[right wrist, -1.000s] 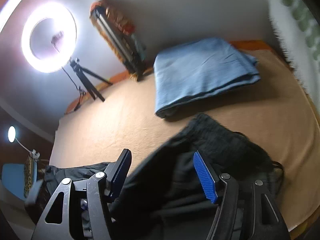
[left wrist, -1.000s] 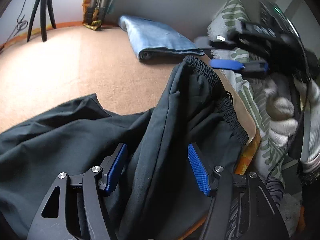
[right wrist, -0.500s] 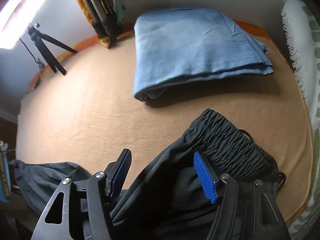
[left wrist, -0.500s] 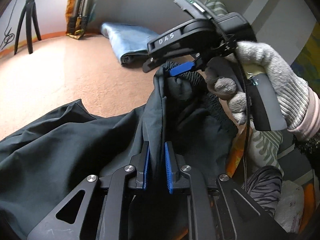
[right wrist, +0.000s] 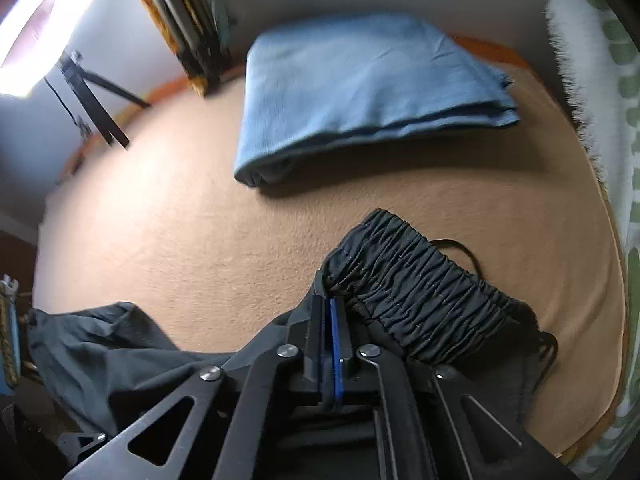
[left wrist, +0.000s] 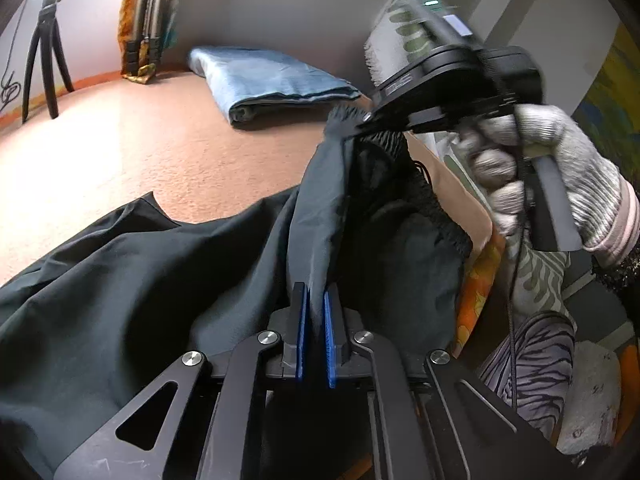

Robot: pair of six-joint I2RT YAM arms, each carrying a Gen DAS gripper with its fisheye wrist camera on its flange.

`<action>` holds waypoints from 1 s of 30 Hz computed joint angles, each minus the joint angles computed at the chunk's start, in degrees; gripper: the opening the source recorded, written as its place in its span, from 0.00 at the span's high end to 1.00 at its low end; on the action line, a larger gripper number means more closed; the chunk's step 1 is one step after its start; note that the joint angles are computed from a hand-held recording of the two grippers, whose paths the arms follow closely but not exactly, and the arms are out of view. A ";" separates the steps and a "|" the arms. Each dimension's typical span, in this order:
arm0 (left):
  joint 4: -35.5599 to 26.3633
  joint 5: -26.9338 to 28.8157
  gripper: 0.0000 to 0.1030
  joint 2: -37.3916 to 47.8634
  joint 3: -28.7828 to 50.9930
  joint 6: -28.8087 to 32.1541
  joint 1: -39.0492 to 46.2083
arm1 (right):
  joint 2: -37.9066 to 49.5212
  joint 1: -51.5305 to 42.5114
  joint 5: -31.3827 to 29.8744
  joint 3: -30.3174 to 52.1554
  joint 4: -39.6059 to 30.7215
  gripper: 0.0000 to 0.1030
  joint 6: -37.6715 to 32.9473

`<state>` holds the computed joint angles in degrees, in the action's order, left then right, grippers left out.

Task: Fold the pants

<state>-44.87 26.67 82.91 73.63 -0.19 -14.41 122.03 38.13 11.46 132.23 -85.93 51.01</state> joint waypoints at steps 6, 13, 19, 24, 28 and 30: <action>-0.61 -0.19 0.95 -3.15 -1.59 2.02 -0.54 | -23.80 5.44 3.74 -26.56 15.08 1.00 8.22; -1.53 -1.47 0.95 -4.83 -4.93 3.99 -3.03 | -40.60 14.57 9.32 -47.30 21.34 1.00 21.31; -1.92 -2.42 0.95 -6.11 -7.39 4.35 -4.18 | -50.91 17.59 7.13 -61.30 25.06 0.85 28.07; -1.47 -3.60 0.95 -5.85 -8.29 4.19 -5.27 | -55.89 17.40 9.84 -64.46 26.50 0.51 27.70; -1.06 -4.59 0.95 -5.85 -8.58 4.12 -5.94 | -52.95 12.65 7.53 -62.35 21.77 0.49 25.93; -0.98 -4.80 0.95 -6.20 -8.65 4.14 -5.98 | -51.14 11.34 7.32 -60.90 19.33 0.48 24.93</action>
<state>-45.85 21.87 76.71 64.98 3.95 -20.39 70.88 49.47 18.77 71.32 -66.60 75.93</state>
